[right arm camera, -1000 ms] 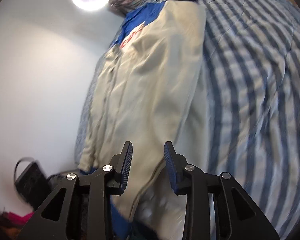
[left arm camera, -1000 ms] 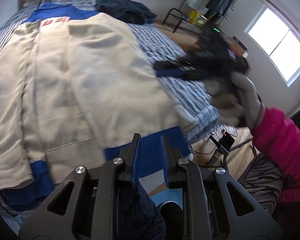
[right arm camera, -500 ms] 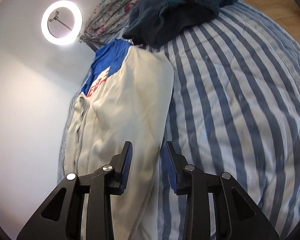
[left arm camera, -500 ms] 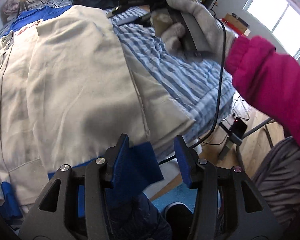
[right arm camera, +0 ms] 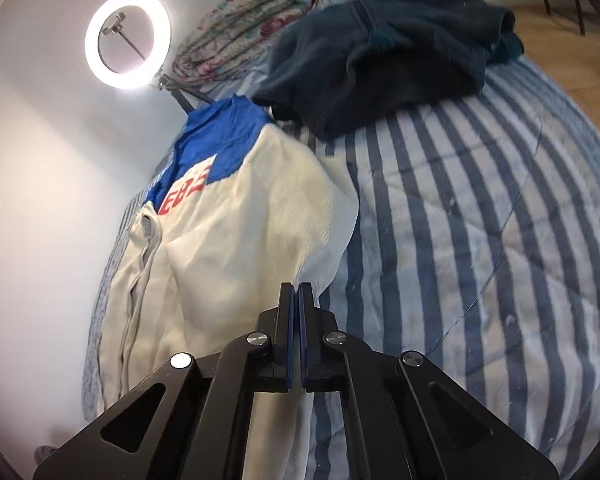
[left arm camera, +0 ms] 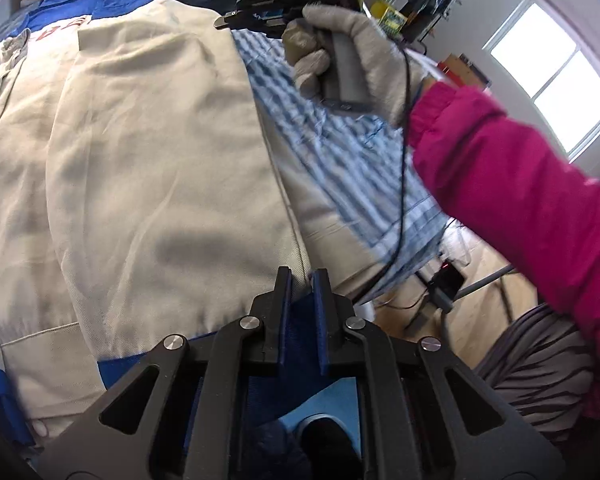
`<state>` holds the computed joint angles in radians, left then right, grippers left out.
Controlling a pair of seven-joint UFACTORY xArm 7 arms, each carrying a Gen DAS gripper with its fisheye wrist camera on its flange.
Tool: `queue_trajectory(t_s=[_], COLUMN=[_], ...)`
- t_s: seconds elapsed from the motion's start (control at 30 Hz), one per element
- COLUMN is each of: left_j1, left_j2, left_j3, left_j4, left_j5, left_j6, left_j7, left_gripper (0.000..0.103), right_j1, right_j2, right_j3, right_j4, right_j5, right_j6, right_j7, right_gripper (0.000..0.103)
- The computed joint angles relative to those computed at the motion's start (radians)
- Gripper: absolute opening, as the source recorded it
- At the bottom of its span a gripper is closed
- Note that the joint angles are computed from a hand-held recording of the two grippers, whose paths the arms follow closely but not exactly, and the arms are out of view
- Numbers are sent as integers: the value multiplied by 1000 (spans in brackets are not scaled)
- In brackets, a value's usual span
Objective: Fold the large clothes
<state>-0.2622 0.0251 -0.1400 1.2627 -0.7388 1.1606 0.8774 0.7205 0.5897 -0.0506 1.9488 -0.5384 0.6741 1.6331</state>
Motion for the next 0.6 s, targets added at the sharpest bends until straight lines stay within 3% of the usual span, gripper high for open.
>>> queue_trajectory(t_s=[0.13, 0.2, 0.47, 0.53, 0.6], left_j1=[0, -8, -49, -42, -35], left_j2=[36, 42, 79, 81, 80], left_j3=[-5, -17, -51, -47, -42], left_j4=[54, 57, 34, 47, 72], left_j5=[-40, -37, 12, 7, 22], left_j6=[52, 32, -35, -10, 25], left_j7=[-43, -44, -36, -36, -49], left_gripper=[9, 9, 9, 11, 20], right_j1=[26, 26, -10, -6, -6], right_j2=[-33, -33, 65, 48, 1], right_j3=[-36, -36, 17, 8, 6], right_j4=[-40, -33, 106, 73, 9], right_j5=[-72, -96, -4, -2, -1], right_j6=[5, 32, 203, 178, 134], right_j7=[66, 75, -84, -71, -34], right_gripper=[1, 1, 1, 1, 2])
